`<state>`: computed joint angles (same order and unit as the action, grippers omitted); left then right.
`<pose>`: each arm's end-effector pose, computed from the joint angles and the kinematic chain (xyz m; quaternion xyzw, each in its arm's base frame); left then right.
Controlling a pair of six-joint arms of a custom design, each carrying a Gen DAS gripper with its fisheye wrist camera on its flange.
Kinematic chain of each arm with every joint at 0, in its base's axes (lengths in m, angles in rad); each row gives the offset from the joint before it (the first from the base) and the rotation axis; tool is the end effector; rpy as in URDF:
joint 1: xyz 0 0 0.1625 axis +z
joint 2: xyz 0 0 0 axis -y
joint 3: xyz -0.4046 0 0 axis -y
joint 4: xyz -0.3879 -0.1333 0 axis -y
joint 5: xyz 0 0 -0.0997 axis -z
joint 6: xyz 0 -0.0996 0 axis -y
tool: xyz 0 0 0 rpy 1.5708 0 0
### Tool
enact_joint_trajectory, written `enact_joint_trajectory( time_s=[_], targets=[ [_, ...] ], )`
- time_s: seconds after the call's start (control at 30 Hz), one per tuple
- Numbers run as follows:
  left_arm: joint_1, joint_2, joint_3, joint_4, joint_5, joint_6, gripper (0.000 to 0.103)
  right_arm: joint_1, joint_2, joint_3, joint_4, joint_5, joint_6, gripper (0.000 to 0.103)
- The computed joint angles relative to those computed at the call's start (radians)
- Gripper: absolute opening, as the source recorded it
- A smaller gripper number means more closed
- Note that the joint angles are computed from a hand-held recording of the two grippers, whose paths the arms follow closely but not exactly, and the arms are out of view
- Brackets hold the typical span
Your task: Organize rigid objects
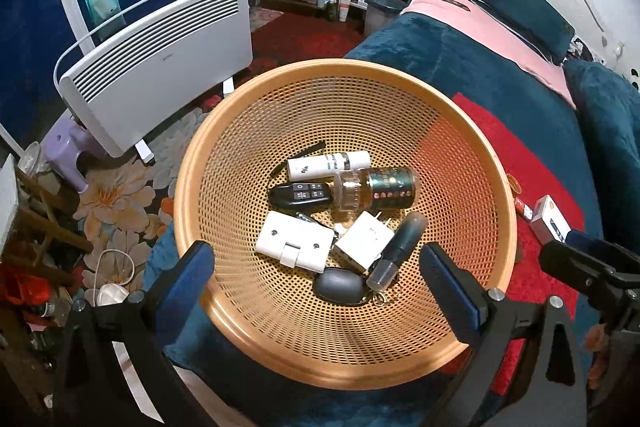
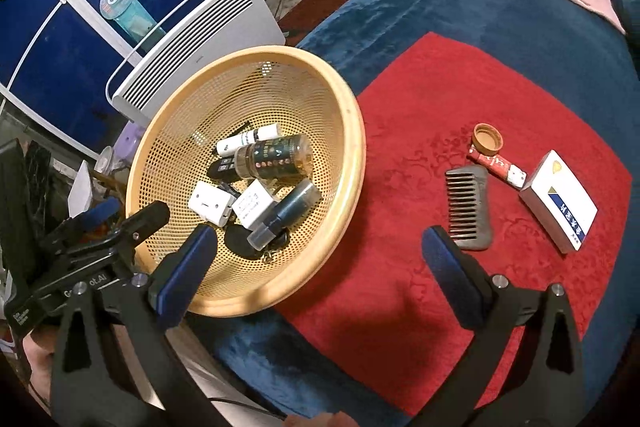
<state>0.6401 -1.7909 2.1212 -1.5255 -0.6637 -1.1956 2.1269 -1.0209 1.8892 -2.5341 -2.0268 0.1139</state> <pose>-0.1533 -0.3782 0.3379 -0.0355 0.8862 -0.2946 0.3559 0.3768 -0.4367 0.1318 0.2029 -0.9517 0.1179 0.1980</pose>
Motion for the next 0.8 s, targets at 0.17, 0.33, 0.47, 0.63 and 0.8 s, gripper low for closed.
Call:
enact_joint_trajectory(
  time_s=[0.17,0.33,0.47,0.63,0.8],
  targets=[
    [-0.007,0.022,-0.002,-0.011,-0.005,0.005,0.102,-0.012,-0.022,0.019,-0.010,0.001,0.001,0.103],
    [-0.012,0.051,-0.008,-0.027,-0.008,0.015,0.102,-0.022,-0.044,0.039,-0.017,0.000,0.009,0.103],
    [-0.016,0.075,-0.012,-0.043,-0.010,0.026,0.102,-0.032,-0.064,0.053,-0.025,0.001,0.010,0.103],
    [-0.022,0.110,-0.019,-0.071,-0.014,0.046,0.102,-0.047,-0.091,0.073,-0.035,0.000,0.011,0.103],
    [-0.029,0.146,-0.025,-0.101,-0.020,0.067,0.102,-0.063,-0.125,0.098,-0.042,-0.004,0.017,0.103]
  ],
)
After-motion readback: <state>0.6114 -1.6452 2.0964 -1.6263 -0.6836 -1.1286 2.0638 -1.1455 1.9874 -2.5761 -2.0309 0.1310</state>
